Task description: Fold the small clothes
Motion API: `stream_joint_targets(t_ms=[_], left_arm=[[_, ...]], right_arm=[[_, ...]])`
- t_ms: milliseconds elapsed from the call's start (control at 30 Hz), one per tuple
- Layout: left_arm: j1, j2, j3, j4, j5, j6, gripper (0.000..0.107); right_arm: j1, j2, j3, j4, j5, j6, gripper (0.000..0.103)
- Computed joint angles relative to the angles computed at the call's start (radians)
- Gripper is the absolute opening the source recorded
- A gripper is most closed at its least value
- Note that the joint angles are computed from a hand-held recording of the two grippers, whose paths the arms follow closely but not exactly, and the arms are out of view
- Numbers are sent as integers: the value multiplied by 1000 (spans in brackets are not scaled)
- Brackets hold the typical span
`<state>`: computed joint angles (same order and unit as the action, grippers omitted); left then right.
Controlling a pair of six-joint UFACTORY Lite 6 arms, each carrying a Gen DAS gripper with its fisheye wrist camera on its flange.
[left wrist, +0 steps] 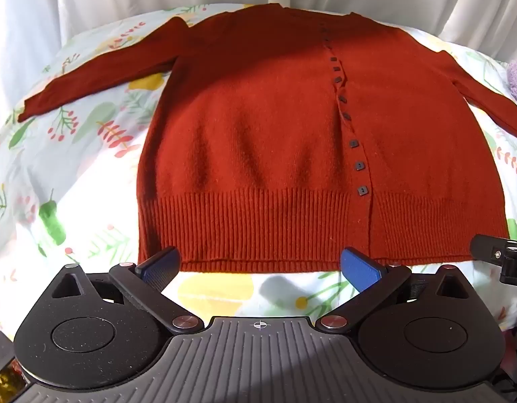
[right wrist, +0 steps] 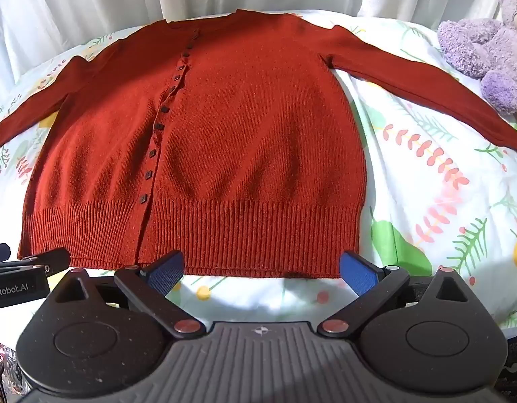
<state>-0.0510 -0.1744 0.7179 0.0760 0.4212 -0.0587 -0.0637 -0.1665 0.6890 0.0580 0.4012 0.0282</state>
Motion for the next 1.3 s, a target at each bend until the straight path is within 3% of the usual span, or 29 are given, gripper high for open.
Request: stream_joint_targets(t_ms=[433,1300], left_arm=[[23,-20,-27,-63,-11,70,103],[-22,25,41,-19,25,-6,103]], right_arm=[[5,2,0,-20,-2,26,99],[-13,39,28,5,6,-8,99]])
